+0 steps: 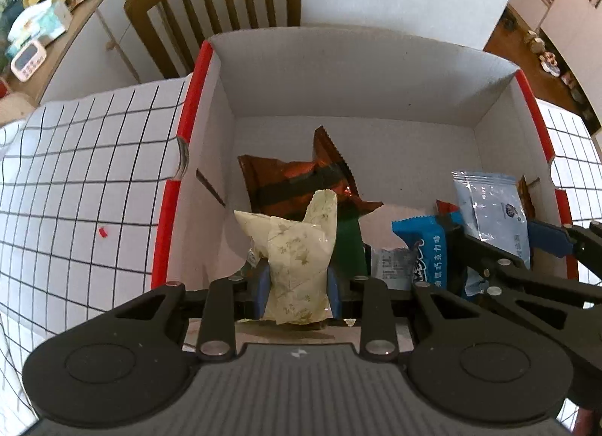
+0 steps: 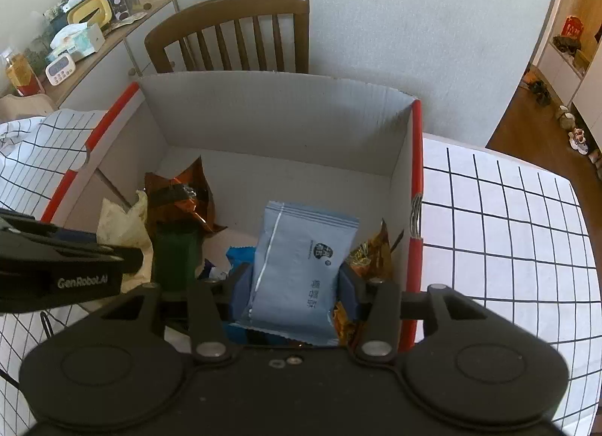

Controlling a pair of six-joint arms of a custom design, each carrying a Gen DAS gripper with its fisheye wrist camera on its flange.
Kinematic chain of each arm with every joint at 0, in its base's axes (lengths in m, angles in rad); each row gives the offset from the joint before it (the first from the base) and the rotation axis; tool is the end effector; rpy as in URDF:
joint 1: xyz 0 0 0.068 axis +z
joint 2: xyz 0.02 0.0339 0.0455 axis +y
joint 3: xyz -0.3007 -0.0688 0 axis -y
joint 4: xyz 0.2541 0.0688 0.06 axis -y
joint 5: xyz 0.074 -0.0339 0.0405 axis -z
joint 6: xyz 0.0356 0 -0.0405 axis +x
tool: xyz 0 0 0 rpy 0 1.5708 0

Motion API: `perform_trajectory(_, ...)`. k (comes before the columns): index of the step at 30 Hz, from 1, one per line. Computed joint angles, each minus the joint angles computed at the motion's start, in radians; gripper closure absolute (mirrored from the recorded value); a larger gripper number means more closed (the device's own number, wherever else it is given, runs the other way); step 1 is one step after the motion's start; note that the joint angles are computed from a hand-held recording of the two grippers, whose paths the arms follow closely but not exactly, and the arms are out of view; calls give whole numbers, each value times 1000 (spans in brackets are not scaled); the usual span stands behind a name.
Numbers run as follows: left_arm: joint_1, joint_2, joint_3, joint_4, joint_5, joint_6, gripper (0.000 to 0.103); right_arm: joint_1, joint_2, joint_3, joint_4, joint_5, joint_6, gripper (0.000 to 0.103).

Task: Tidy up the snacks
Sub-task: 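Lower both held snacks into the red box and open both tools, then withdraw both tools from the box toward the remaining snacks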

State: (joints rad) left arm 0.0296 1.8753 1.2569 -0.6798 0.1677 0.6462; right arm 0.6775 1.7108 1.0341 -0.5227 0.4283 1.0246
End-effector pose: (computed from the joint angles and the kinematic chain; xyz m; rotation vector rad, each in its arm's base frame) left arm 0.3814 0.0053 0.1969 0.8892 2.6848 -0.0957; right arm 0.2713 0.1993 0.1998 0.5494 2.5232 -0.0054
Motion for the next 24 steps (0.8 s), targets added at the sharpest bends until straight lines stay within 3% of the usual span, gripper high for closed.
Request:
perform_trajectory(3, 9, 1, 7, -11, 17, -8, 69, 5, -1, 3, -6, 4, 7, 50)
perform_trajectory(7, 31, -15, 21, -37, 56, -13, 47, 22, -7, 12, -24, 29, 16, 37)
perform_trajectory(24, 182, -175, 48, -197, 224, 107, 46, 184, -126, 87, -213, 186, 162, 17)
